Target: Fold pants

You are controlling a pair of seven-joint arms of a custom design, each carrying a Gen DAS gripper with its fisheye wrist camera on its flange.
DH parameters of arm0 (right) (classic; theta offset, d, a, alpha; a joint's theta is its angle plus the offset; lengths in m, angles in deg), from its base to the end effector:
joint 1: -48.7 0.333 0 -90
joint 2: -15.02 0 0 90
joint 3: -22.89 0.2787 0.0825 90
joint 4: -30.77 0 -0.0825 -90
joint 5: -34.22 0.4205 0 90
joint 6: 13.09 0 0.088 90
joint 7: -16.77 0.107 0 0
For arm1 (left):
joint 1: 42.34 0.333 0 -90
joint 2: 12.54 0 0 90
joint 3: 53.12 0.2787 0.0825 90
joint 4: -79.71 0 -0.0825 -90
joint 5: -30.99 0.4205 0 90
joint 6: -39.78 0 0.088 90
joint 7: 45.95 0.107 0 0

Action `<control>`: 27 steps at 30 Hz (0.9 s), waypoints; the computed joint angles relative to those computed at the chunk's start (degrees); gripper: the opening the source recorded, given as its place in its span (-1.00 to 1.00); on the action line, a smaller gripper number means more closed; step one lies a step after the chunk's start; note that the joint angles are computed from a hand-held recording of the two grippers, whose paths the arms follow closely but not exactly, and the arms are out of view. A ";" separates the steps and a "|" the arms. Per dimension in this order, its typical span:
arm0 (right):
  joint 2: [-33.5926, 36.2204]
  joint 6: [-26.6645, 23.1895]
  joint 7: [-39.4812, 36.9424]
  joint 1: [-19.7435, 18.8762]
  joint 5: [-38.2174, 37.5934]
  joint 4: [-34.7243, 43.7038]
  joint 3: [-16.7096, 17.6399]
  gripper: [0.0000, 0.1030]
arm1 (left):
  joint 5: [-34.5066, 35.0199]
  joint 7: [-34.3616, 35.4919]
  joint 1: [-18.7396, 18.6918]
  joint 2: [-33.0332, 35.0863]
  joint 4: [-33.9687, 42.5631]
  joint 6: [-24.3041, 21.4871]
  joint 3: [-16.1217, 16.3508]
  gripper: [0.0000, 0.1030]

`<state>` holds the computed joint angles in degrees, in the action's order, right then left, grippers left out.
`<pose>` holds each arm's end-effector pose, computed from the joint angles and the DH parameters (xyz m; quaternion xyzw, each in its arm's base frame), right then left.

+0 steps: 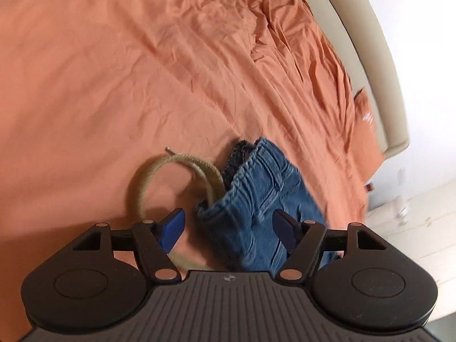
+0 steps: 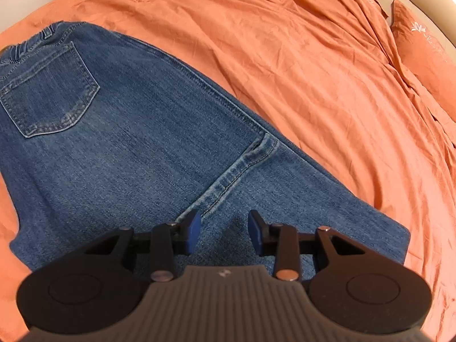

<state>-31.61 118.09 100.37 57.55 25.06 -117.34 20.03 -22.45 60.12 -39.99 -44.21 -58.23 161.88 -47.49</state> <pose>0.4105 0.0387 0.5319 -0.7756 0.5745 -0.2185 0.1436 0.4695 0.0327 0.5136 0.7107 -0.5422 0.4257 0.1402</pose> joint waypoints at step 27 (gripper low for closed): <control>-9.48 1.26 2.00 -0.68 2.85 -5.40 -1.86 -0.37 | 18.67 -16.98 -7.75 -11.70 0.65 26.30 -22.78 -0.61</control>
<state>-41.09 119.35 102.37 56.87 27.91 -122.74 18.17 -3.77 43.14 -47.74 -55.91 -57.58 188.18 -70.26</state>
